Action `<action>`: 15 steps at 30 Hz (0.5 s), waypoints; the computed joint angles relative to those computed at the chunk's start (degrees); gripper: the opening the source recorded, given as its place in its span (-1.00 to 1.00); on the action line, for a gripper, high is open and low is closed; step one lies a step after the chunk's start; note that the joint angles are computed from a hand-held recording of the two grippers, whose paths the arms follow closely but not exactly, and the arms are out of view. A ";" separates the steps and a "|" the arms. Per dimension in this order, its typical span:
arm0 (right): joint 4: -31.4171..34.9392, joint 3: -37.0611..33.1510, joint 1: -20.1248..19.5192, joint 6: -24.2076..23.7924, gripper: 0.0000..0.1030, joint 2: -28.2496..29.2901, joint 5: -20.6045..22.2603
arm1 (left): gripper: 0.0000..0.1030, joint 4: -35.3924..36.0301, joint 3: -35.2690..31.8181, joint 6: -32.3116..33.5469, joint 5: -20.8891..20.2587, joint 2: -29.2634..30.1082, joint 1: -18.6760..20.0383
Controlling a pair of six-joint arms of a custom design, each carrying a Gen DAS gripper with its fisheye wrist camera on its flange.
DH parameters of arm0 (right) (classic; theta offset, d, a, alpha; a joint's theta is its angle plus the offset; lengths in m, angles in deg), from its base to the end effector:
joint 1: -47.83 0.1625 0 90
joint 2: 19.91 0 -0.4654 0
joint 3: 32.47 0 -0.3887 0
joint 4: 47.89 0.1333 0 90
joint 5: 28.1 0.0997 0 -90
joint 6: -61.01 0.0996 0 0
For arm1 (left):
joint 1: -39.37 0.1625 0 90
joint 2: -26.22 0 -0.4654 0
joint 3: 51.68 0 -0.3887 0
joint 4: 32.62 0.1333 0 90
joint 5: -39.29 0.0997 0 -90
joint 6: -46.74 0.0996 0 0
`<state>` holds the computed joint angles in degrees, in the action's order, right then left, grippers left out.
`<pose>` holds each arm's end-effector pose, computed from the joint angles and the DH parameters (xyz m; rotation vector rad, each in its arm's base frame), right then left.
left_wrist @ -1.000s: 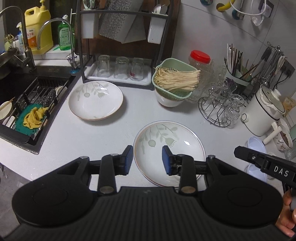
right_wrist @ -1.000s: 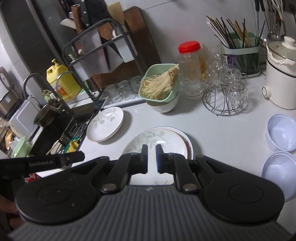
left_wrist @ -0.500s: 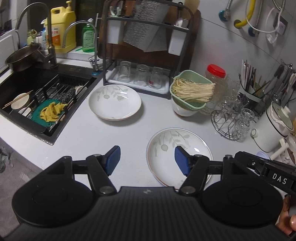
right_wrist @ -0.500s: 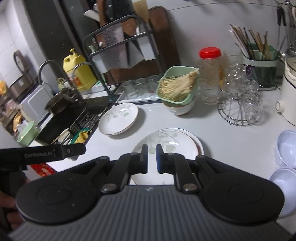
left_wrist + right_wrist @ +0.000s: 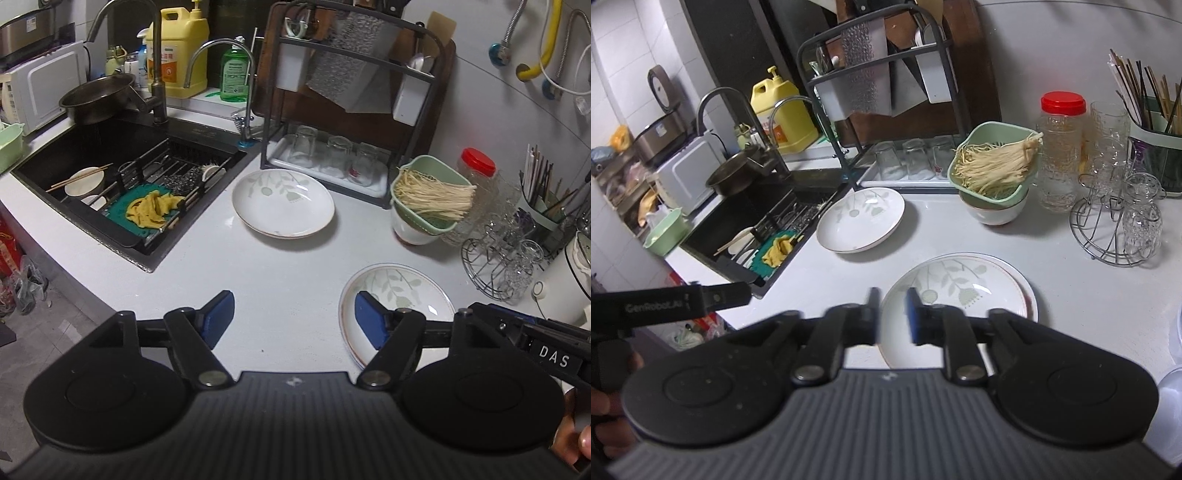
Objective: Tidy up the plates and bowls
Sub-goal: 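Move both grippers to the second leaf plate beside the glass rack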
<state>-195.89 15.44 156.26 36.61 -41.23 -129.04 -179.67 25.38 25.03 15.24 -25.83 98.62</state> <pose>0.3985 -0.8340 0.1262 0.9601 -2.6563 0.7787 -0.1879 -0.7545 0.3836 -0.2215 2.0957 -1.1277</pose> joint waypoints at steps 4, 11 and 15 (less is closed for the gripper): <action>0.55 -2.12 0.12 0.73 0.36 1.50 -0.48 | 0.77 2.58 -0.97 -1.72 2.06 -0.06 0.34; 3.82 -9.25 0.76 2.95 0.41 5.89 -1.64 | 0.89 6.91 -4.73 -0.97 1.72 0.10 2.47; 6.57 -16.92 1.47 4.16 0.75 10.61 -3.68 | 0.89 7.53 -8.65 2.83 -0.94 1.08 4.63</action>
<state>-189.33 -1.48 157.72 40.77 -30.62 -132.72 -172.14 16.73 27.86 14.29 -24.75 103.25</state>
